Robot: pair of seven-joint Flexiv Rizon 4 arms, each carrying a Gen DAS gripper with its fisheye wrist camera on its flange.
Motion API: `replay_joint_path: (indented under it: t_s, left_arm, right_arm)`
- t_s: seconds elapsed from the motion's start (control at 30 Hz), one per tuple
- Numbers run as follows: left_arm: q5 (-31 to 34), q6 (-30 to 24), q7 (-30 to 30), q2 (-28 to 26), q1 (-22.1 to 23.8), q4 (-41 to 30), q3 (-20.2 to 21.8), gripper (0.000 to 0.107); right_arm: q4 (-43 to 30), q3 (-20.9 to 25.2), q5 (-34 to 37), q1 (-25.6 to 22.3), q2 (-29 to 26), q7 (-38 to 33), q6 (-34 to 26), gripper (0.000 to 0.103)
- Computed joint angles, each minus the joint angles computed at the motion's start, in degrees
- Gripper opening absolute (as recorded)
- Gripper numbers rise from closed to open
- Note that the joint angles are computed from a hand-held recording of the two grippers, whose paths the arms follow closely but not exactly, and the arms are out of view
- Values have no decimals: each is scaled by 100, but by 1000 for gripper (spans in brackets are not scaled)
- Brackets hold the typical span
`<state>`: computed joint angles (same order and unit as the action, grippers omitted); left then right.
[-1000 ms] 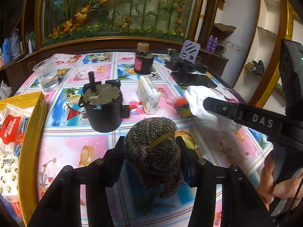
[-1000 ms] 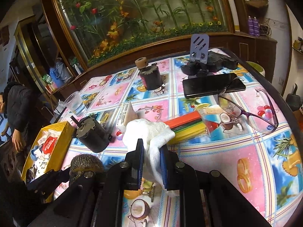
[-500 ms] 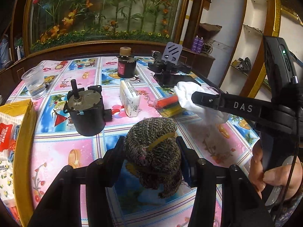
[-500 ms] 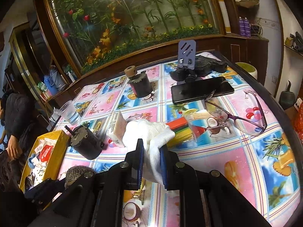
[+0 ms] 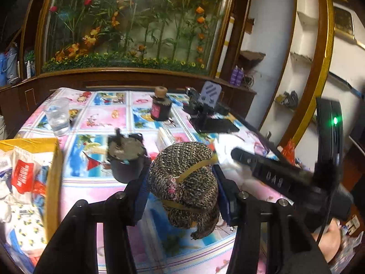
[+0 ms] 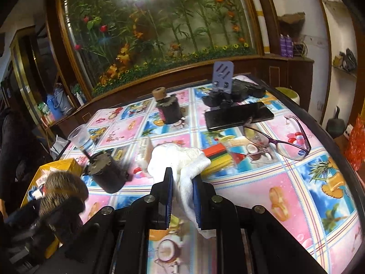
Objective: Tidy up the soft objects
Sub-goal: 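Carry the brown scrubber and white cloth with both grippers to the box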
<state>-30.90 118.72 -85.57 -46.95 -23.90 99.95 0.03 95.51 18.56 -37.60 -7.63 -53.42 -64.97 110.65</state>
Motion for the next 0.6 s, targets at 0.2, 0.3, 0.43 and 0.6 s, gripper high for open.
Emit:
replay_joint_path:
  t_s: [0.2,0.3,0.43,0.6]
  left_arm:
    - [46,392,-485,356,379,612,-144,51]
    - [-101,586,-618,482,381,865,-58,51]
    - [-349,791,-734,626,411,1193,30,51]
    - [-924,953,-830,842,444,1642,152,51]
  right_arm:
    - [408,-396,252,602,238,-135,534,16]
    - [595,-488,176,855,305,-233,685,17]
    - [817,-470,-38,1072,360,-322,842,17]
    - [1137,-535,-189,1406,464,-524,1112,17]
